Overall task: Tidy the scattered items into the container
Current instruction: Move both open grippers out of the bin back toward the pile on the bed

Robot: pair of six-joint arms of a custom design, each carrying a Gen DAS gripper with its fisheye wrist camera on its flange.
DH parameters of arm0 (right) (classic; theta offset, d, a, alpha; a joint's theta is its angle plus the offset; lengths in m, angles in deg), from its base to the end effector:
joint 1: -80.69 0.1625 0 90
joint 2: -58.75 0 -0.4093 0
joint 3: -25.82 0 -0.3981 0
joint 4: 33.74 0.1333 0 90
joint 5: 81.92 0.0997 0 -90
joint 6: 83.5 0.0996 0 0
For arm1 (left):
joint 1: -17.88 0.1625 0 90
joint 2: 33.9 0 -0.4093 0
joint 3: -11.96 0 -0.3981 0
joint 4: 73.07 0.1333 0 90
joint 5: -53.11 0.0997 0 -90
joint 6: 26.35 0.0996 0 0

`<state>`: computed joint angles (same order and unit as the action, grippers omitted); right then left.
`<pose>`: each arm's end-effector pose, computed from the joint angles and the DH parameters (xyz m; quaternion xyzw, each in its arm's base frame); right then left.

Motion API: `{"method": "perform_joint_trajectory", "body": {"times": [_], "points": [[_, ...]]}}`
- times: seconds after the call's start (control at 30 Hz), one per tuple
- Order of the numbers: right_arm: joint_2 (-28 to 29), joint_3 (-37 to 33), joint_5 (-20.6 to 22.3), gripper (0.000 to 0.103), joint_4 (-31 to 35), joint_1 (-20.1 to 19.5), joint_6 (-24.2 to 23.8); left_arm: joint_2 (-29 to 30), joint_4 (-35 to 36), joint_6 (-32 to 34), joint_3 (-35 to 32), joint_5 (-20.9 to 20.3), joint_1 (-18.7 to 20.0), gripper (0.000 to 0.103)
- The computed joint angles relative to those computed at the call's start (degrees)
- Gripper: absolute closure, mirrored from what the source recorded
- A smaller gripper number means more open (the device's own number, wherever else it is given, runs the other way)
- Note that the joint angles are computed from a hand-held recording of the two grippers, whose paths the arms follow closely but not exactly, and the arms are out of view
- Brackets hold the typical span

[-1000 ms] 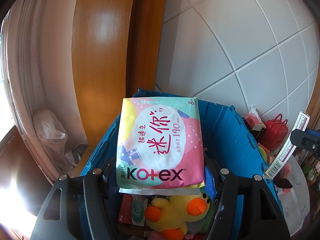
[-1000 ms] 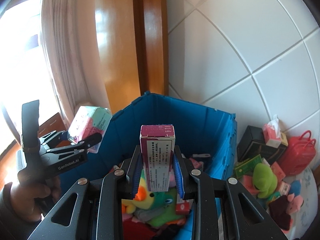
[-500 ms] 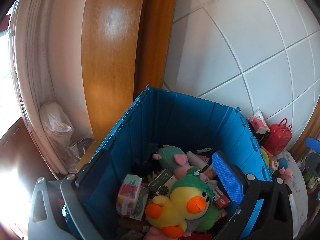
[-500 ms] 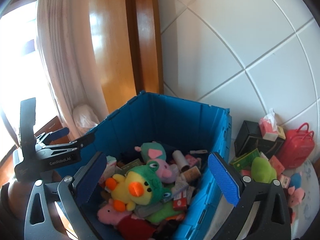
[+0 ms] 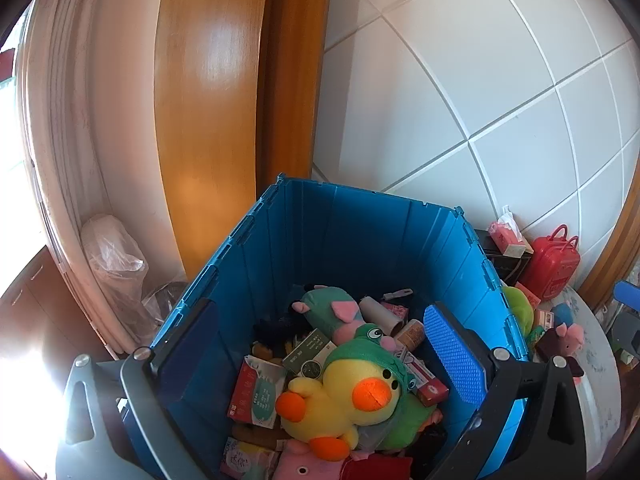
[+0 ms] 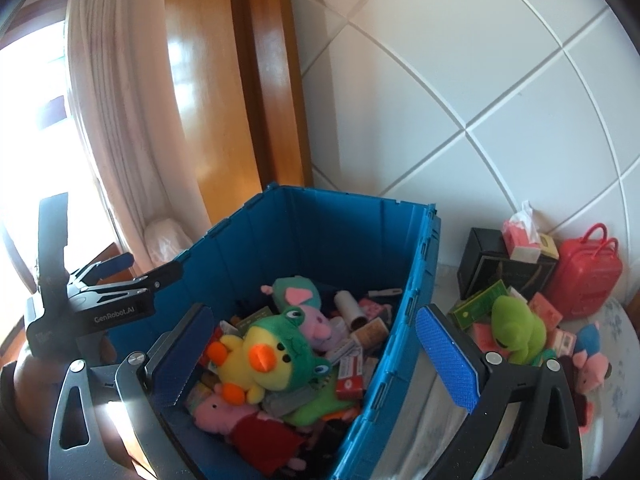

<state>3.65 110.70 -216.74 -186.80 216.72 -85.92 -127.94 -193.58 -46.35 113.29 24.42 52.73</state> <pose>0.5489 -0.4419 0.2961 0.2639 -0.8526 0.3815 0.2408 -0.2650 -0.4534 0.5156 0.1566 0.8343 -0.4418 0.2903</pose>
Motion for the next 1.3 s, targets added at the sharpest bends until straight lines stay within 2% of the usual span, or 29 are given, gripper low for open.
{"method": "perform_joint_trajectory", "body": {"times": [0.57, 0.8, 1.1, 1.3], "points": [[-8.3, 7.8, -2.4, 0.0, -1.6, 0.0, 1.6, 3.9, 3.6, -3.5, -0.2, -0.5, -5.5, 0.0], [-14.0, 12.6, -3.2, 0.0, -1.9, -1.0, 2.4, 7.1, 3.8, -5.5, -0.2, -1.9, -7.8, 0.0], [-25.2, 21.3, -7.4, 0.0, 0.0, -3.3, 4.1, 14.3, -0.3, -4.6, -0.6, -6.9, -10.3, 0.0], [-34.1, 26.1, -9.9, 0.0, 3.5, -6.6, 6.5, 21.0, -3.7, -2.8, -1.8, -11.4, -11.9, 0.0]]}}
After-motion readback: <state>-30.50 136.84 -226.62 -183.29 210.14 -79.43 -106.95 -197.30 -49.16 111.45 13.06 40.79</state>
